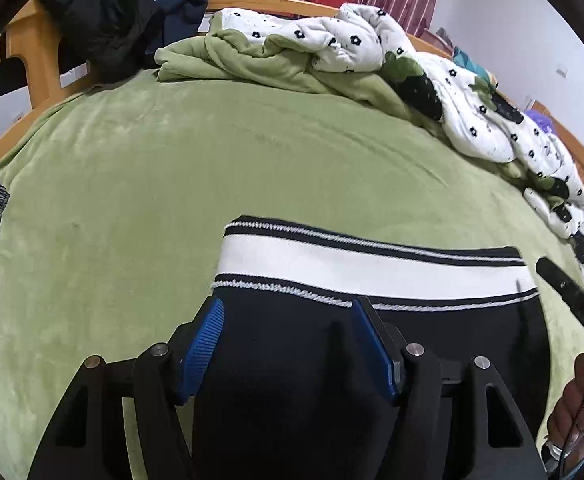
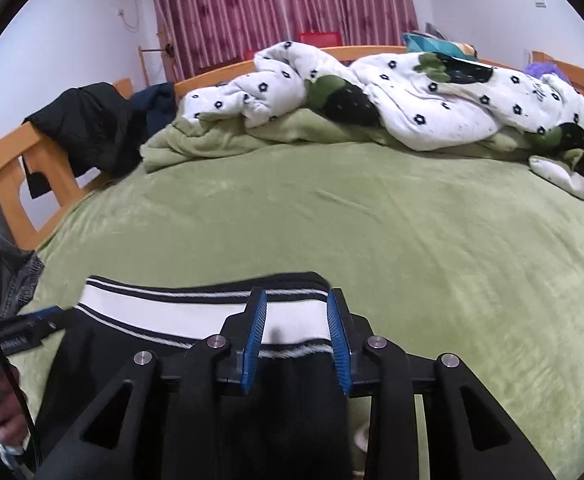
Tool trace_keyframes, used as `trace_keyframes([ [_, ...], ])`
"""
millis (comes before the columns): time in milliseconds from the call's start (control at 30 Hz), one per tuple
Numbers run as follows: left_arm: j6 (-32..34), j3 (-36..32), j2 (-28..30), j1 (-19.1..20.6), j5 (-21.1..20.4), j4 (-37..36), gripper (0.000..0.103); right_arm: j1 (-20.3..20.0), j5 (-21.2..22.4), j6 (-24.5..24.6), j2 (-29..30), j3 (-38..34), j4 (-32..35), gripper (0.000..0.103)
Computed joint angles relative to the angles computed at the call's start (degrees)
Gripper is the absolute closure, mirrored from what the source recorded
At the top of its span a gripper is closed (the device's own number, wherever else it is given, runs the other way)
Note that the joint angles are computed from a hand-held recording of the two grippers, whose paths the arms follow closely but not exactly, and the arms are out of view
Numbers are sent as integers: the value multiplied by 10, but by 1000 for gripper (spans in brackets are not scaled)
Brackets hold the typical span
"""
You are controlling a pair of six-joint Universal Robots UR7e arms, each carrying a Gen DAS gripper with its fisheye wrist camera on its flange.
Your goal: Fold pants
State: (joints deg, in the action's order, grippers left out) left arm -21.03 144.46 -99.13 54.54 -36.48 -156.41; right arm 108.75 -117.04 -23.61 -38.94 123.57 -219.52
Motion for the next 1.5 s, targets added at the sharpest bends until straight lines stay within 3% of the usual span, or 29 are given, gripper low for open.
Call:
trace_keyframes([
  [133,13,-4,12,17,-24,-22,40,1,-38,-14,28,-37,52,70],
  [367,44,-10,56,29,-10,-51,39,5,-83,-72,70,-55,1,70],
  [867,35,-39,52,34,-10,10,38,-12,-45,-51,52,-44,19,69],
  [1033,43,-43,67,48,-16,10,22,-14,-39,-48,52,-44,23,69],
  [1200,40,-46,61,63,-39,7,19,-14,-41,-54,55,-47,19,69],
  [1500,10,-35,40,42,-31,45,22,1,-72,-52,57,-56,39,69],
])
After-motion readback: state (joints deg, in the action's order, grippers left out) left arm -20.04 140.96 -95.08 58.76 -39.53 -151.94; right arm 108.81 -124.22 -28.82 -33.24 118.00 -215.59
